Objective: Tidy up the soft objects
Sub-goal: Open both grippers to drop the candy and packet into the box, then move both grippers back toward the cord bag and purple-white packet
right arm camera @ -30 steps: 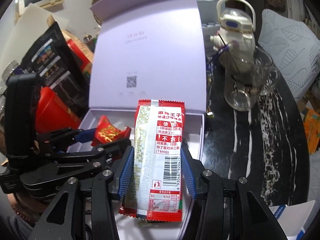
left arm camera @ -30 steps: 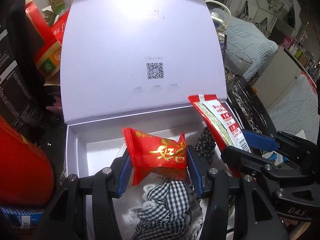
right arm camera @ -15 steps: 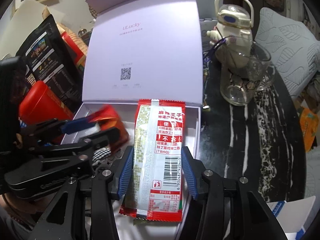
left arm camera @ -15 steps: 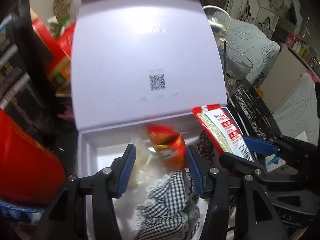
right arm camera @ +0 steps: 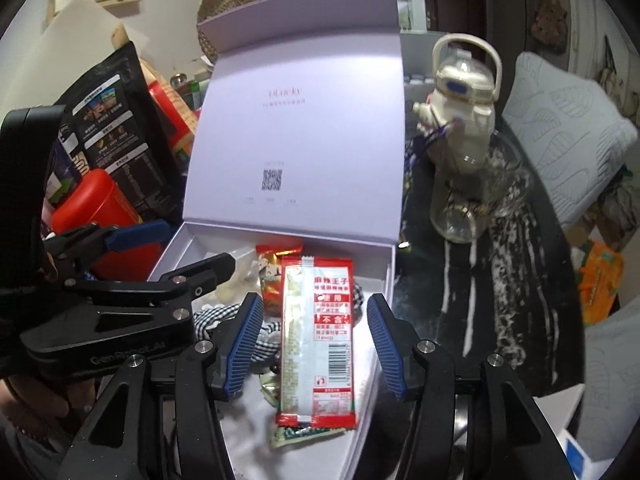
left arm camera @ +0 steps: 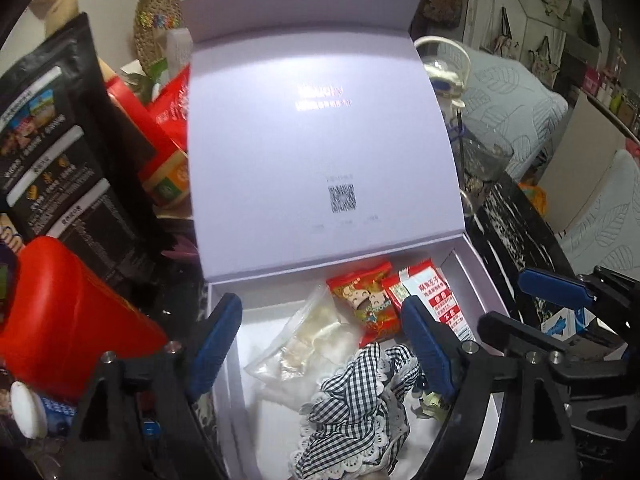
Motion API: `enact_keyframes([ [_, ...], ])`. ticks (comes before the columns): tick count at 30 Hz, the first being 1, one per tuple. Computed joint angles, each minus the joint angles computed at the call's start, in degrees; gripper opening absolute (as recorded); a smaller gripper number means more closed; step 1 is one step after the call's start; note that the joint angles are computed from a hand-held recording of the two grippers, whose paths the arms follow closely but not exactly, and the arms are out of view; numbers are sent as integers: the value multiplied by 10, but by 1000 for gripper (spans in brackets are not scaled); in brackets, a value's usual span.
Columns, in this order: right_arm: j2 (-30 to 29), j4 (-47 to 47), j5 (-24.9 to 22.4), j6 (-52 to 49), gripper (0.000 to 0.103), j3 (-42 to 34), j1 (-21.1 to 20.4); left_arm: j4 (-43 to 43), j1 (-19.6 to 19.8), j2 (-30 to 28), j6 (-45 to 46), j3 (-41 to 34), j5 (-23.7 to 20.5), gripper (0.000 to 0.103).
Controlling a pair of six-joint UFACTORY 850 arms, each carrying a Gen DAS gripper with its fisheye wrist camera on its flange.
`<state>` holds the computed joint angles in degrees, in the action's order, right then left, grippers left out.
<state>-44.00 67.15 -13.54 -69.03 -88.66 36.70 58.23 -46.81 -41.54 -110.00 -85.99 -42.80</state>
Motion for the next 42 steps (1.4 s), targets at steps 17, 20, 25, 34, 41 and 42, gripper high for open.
enact_keyframes([
  [17, 111, 478, 6, -471, 57, 116, 6, 133, -56, 71, -128, 56, -80, 82],
  [20, 132, 545, -6, -534, 59, 141, 8, 139, -72, 78, -137, 60, -105, 82],
  [25, 169, 681, 12, -675, 59, 185, 22, 132, -93, 94, -139, 78, -112, 82],
  [34, 241, 799, -13, -787, 59, 283, 37, 133, -145, 127, -182, 115, -150, 82],
  [41, 298, 901, -29, -866, 59, 362, 45, 130, -182, 133, -194, 125, -160, 82],
  [42, 307, 911, -32, -873, 60, 374, 45, 128, -186, 133, -194, 125, -161, 82],
])
